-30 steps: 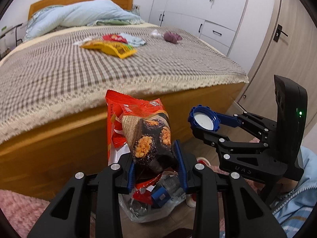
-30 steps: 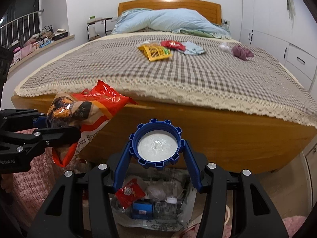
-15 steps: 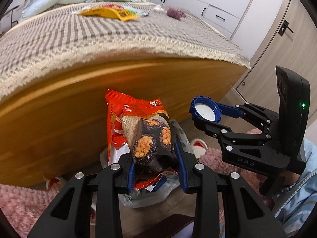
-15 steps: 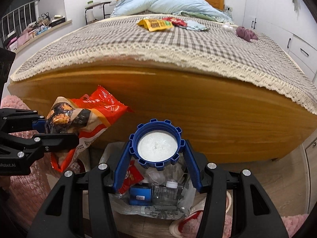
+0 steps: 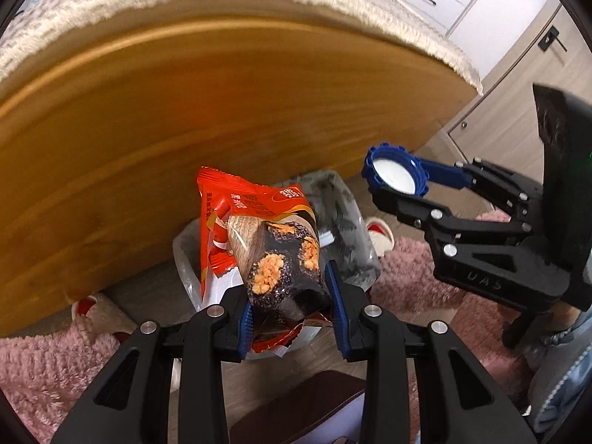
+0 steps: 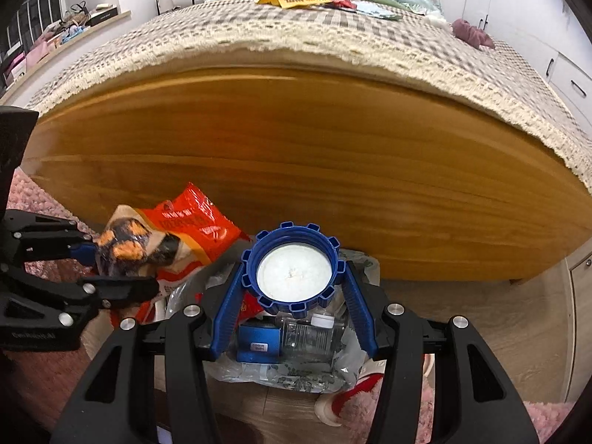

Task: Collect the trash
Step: 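Lower the cookie wrapper and blue lid down into the floor bin with both tools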

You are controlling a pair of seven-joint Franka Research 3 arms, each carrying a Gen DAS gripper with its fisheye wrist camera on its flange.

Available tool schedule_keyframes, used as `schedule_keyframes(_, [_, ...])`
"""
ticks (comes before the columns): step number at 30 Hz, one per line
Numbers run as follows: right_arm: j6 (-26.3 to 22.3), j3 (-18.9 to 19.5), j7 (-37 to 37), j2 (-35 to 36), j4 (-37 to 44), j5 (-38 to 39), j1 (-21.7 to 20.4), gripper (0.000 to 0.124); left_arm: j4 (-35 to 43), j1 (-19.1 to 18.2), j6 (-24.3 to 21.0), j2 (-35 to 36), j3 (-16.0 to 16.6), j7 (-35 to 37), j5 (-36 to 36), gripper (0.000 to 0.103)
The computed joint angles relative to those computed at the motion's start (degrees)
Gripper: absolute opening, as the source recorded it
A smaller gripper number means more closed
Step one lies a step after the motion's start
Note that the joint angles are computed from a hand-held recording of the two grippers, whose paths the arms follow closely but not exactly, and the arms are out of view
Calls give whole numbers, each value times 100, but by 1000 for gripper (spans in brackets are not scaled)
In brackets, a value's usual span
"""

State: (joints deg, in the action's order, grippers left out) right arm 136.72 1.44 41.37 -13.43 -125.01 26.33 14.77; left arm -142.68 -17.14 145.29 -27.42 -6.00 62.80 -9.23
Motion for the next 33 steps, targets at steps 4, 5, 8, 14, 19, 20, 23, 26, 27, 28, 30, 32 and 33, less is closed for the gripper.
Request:
schedule_keyframes(4, [-98, 34, 112, 95, 33, -134, -16, 52, 76, -89, -100, 175, 106, 134, -237, 32])
schedule_keyframes(5, [-131, 37, 142, 131, 62, -158, -20, 52, 76, -101, -127, 204, 136, 174, -324, 32])
schedule_keyframes(8, [-244, 60, 260, 250, 168, -241, -30, 52, 176, -69, -207, 400, 150, 201, -514, 32])
schedule_keyframes(14, [-366, 133, 406, 532, 348, -532, -25, 52, 226, 49, -333, 659, 170, 283, -921, 32])
schedule_keyframes(19, [-420, 186, 410, 714, 462, -743, 21, 52, 372, 155, -432, 943, 155, 357, -1218, 32])
schedule_keyframes(20, [-439, 196, 433, 747, 496, -786, 28, 52, 417, 185, -473, 1009, 140, 363, -1242, 32])
schedule_keyframes(23, [-541, 205, 511, 917, 646, -909, 31, 52, 506, 304, -589, 1154, 82, 339, -1223, 32])
schedule_keyframes(26, [-653, 219, 607, 1087, 785, -1079, 35, 52, 528, 417, -624, 1243, 33, 279, -1178, 32])
schedule_keyframes(27, [-707, 234, 672, 1156, 831, -1170, 45, 52, 584, 459, -646, 1303, -3, 210, -1097, 32])
schedule_keyframes(28, [-757, 245, 763, 1223, 876, -1268, 54, 52, 621, 493, -658, 1358, -30, 152, -1037, 32])
schedule_keyframes(30, [-915, 255, 926, 1367, 982, -1382, 72, 52, 637, 531, -631, 1425, -66, 84, -978, 32])
schedule_keyframes(32, [-1065, 245, 992, 1474, 1080, -1429, 75, 52, 677, 570, -593, 1500, -101, 6, -895, 32])
schedule_keyframes(33, [-1070, 251, 1037, 1510, 1081, -1491, 87, 52, 695, 589, -566, 1546, -115, -43, -855, 32])
